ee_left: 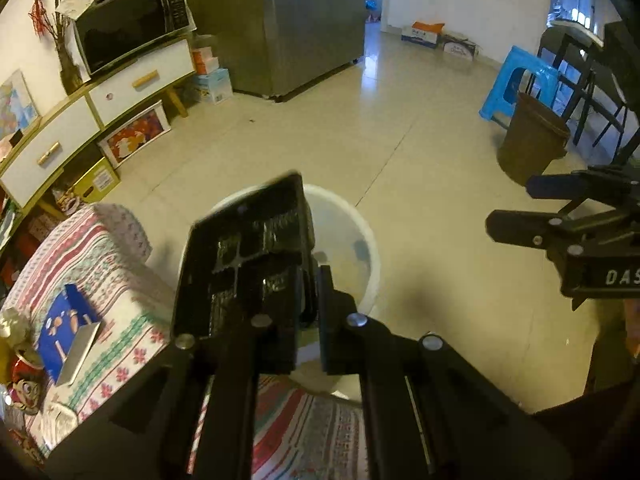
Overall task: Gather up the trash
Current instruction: 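Carry the black tray over the wastebasket and open the left gripper, then grasp the red milk drink can with the left gripper while the right gripper grasps the blue box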
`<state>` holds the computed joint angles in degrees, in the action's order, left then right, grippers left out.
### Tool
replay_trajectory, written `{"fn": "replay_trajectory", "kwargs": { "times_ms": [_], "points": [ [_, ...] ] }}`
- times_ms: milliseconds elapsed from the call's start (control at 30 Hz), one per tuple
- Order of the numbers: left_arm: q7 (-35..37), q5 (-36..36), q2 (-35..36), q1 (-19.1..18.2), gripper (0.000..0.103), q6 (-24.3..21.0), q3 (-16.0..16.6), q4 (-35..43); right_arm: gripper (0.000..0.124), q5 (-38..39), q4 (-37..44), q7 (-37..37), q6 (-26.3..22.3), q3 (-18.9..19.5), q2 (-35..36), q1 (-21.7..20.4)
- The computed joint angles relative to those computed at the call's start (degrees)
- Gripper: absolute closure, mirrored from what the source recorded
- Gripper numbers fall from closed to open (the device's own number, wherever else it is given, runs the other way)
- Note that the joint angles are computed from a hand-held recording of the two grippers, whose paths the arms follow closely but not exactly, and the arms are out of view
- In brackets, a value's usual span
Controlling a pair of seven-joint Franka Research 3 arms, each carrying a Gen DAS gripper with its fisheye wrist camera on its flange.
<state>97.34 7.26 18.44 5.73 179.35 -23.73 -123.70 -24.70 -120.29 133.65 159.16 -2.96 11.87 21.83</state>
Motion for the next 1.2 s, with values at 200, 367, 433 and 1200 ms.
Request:
{"fn": "replay_trajectory", "kwargs": {
  "times_ms": [200, 367, 433, 1200],
  "points": [
    [-0.77, -0.34, 0.31, 6.41, 0.039, 3.47, -5.79, -1.15, 0.049, -0.35, -0.22, 0.48, -0.23, -0.13, -0.08, 0.11],
    [-2.81, 0.57, -0.88, 7.4, 0.039, 3.29, -5.92, -1.79, 0.049, -0.66, 0.17, 0.81, -0.94, 0.07, 0.06, 0.22],
    [-3.11, 0.28, -1.19, 9.12, 0.039, 3.3, -7.26, -2.28, 0.049, -0.77, 0.54, 0.82, -1.26, 0.17, 0.15, 0.35],
    [-8.12, -4.15, -16.14, 9.38, 0.013, 1.91, 4.2, -15.86, 0.042, -1.89, 7.6, 1.69, -5.15, 2.13, 3.46, 5.05]
  ]
}}
